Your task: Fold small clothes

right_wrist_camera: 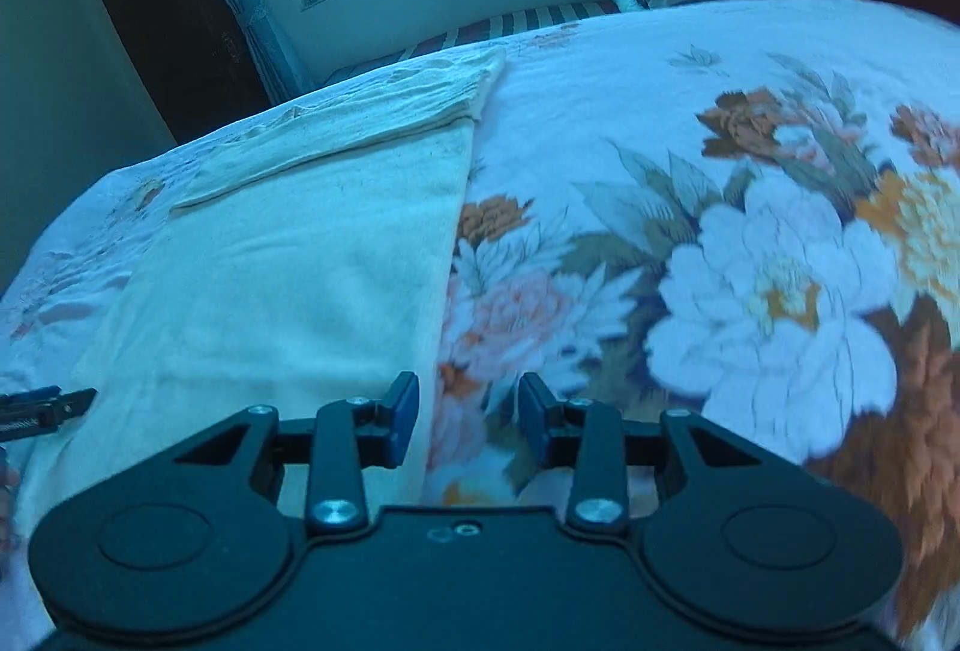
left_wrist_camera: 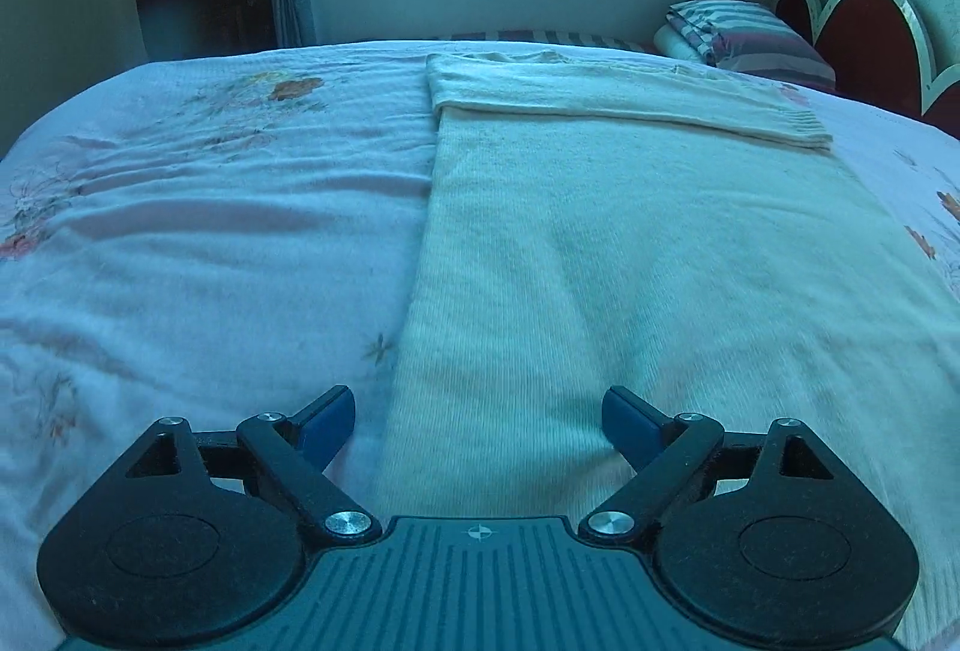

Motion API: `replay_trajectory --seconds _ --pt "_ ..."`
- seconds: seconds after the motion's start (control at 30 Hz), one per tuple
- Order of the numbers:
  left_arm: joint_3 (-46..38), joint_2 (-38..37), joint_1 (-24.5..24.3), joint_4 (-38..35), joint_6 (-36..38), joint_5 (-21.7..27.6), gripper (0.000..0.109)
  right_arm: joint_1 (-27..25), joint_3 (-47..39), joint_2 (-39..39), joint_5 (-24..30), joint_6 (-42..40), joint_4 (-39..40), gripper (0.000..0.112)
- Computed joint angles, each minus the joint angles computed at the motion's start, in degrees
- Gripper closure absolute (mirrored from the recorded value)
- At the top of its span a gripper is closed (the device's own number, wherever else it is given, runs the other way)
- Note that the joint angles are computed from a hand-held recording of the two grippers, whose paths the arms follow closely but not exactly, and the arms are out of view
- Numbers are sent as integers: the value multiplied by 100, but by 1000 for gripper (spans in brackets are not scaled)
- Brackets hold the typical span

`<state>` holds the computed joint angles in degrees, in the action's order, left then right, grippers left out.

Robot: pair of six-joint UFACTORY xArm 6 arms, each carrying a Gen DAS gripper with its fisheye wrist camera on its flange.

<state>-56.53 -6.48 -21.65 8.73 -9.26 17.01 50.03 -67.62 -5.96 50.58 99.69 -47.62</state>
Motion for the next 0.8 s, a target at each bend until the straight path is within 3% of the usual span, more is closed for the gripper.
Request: replay_trajectory --seconds 0.2,0.47,0.63,0.8 --pt "905 -1089 -5 -624 504 421 20 781 419 -426 137 1253 -13 74" --pt "1787 -2213 43 -2300 1745 739 20 1442 616 -522 108 2642 -375 74" --pt "1729 -2307 369 -4785 2987 1180 21 1447 807 -622 -126 3563 -719 75" --pt "1476 -1968 793 -6371 3541 1604 31 1253 1107 -741 -542 4552 -1182 76"
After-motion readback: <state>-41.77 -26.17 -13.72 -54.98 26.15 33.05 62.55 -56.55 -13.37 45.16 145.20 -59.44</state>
